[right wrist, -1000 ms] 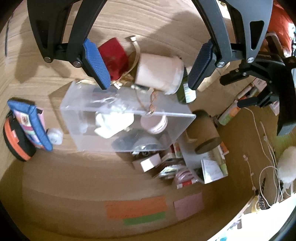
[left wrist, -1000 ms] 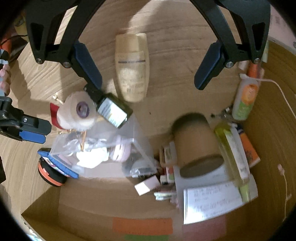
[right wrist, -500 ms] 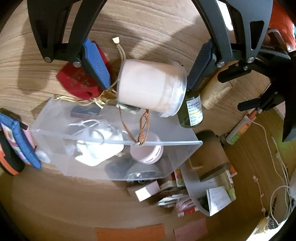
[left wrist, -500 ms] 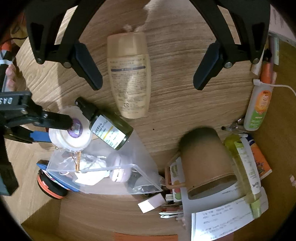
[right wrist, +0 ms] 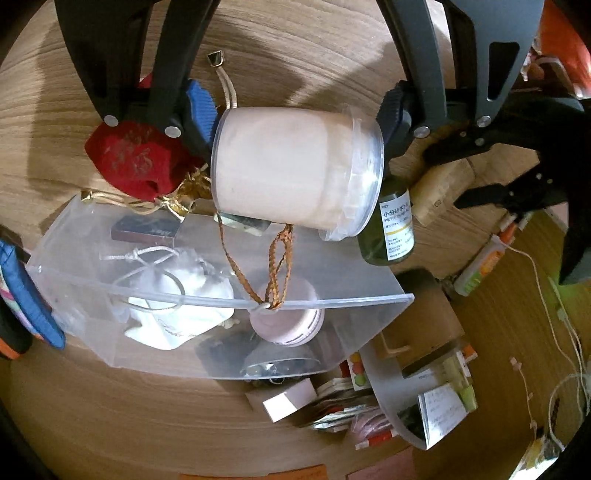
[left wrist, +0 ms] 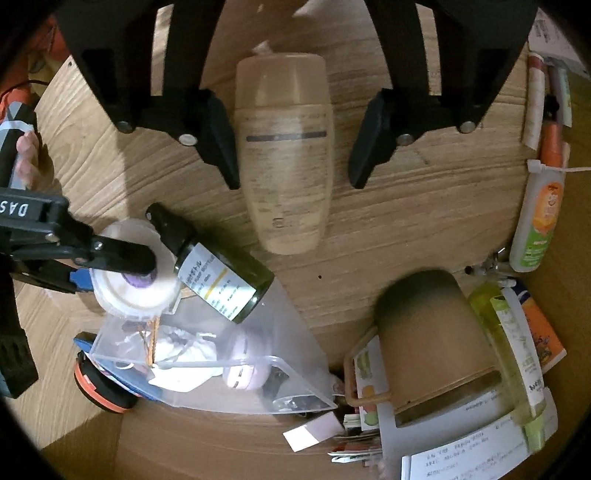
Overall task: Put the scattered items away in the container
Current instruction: 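Grasp the beige bottle with left while right grasps the pale jar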
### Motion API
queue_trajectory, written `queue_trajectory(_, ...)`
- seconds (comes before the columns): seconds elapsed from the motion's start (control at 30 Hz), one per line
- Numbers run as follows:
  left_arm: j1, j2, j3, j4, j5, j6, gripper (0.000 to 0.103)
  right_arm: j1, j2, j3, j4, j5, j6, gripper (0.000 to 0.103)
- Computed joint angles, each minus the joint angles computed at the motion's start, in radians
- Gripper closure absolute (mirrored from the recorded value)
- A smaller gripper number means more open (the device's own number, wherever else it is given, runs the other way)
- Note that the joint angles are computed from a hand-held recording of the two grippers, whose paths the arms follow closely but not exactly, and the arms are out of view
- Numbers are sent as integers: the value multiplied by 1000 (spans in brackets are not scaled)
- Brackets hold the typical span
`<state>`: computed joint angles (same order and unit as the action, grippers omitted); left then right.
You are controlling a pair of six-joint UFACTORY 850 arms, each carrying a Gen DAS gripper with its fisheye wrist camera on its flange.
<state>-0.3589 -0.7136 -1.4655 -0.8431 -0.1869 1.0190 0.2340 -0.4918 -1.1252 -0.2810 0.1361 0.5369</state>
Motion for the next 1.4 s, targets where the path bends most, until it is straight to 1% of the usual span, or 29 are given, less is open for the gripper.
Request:
queue_trajectory(0.03, -2, 0, -2, 34, 3, -38, 55, -4, 5, 8, -36, 16, 41, 37)
queue_trajectory(0.07, -3, 1, -2, 63, 2, -72, 55, -6, 10, 15, -38, 28, 48, 38)
queue_trajectory(0.17, -3, 3, 4, 47, 9, -61, 55, -13, 28, 39, -16, 67, 30, 38)
queue_trajectory(0.23, 2, 10, 11, -23, -10, -3, 55, -14, 39, 50, -6, 75, 14, 39)
queue_trajectory(0.37, -4, 30, 39, -102, 19, 64, 55, -21, 55, 67, -35, 85, 32, 39)
queue_trajectory(0.5, -6, 52, 61, -276, 16, 224, 55, -35, 77, 91, -61, 115, 67, 39)
queue_trajectory(0.6, -12, 60, 66, -347, 23, 291, 55, -43, 96, 107, -74, 130, 85, 39)
queue_trajectory(0.77, -17, 76, 75, -594, 8, 527, 55, -51, 128, 131, -22, 146, 33, 39)
queue_trajectory(0.8, -19, 79, 75, -617, 7, 550, 55, -53, 137, 138, -7, 148, 14, 39)
queue_trajectory(0.9, -25, 92, 79, -754, 8, 684, 55, -55, 156, 146, 34, 148, -35, 39)
queue_trajectory(1.0, -27, 103, 74, -840, -2, 765, 55, -59, 171, 151, 40, 151, -49, 39)
queue_trajectory(1.07, -26, 110, 69, -876, -14, 794, 55, -62, 183, 152, 61, 150, -75, 39)
queue_trajectory(1.23, -29, 122, 52, -956, -27, 870, 55, -77, 205, 149, 49, 146, -82, 39)
queue_trajectory(1.4, -34, 124, 30, -981, -46, 898, 55, -90, 224, 149, 80, 144, -126, 39)
